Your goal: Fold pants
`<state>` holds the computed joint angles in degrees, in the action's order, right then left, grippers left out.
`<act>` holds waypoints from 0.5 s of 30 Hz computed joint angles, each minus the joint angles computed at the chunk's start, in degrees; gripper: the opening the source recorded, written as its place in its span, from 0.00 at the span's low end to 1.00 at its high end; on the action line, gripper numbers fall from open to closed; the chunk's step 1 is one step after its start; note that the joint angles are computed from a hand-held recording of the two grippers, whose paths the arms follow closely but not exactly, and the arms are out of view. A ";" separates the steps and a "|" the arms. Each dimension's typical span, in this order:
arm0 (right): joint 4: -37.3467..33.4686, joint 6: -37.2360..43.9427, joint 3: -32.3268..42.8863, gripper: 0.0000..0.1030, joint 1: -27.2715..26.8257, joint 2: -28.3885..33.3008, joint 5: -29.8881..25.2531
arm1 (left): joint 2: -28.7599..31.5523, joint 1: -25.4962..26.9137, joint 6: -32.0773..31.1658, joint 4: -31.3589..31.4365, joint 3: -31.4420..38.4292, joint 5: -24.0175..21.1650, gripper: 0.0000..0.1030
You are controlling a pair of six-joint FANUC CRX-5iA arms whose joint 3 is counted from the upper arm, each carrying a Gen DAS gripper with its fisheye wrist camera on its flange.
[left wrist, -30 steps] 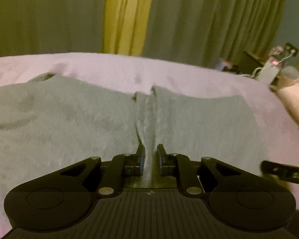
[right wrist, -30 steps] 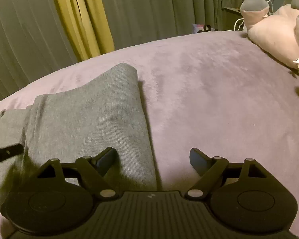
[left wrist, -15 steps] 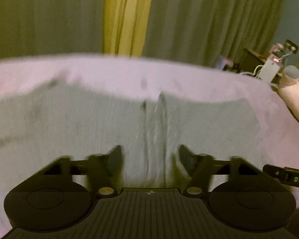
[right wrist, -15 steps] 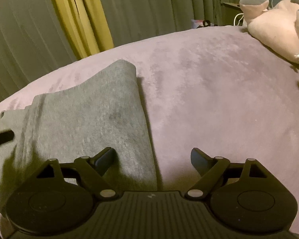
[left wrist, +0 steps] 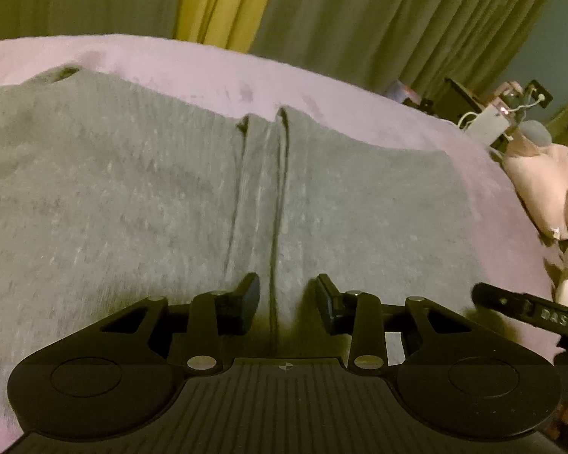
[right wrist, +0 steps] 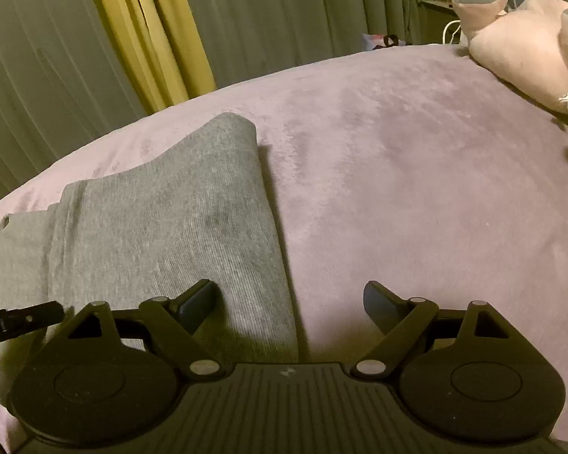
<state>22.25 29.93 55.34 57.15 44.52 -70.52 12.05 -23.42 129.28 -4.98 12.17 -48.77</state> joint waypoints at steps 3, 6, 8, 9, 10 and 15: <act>-0.06 0.17 0.60 0.85 -0.02 0.36 -0.42 | 0.40 1.43 -1.16 4.73 -1.16 2.02 0.21; 0.26 0.18 1.15 0.85 0.05 0.71 -0.79 | 1.43 0.75 -1.73 3.30 0.24 0.63 0.13; 0.59 -0.01 0.59 0.85 0.16 0.50 -0.41 | 2.29 0.94 -2.67 3.43 1.07 -0.64 0.11; 0.59 0.09 0.74 0.85 0.19 0.62 -0.55 | 2.22 1.42 -1.90 4.26 0.78 -0.36 0.10; 0.64 0.27 1.04 0.85 0.23 0.79 -0.74 | 1.83 1.32 -0.17 3.22 1.03 -0.61 0.08; 2.28 -0.04 -4.90 0.85 0.72 -2.71 4.69 | -2.21 -3.06 8.82 -11.25 3.03 -3.13 0.08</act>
<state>24.52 29.89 50.44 57.87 41.81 -65.83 9.84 -26.47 138.10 -16.23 15.20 -51.90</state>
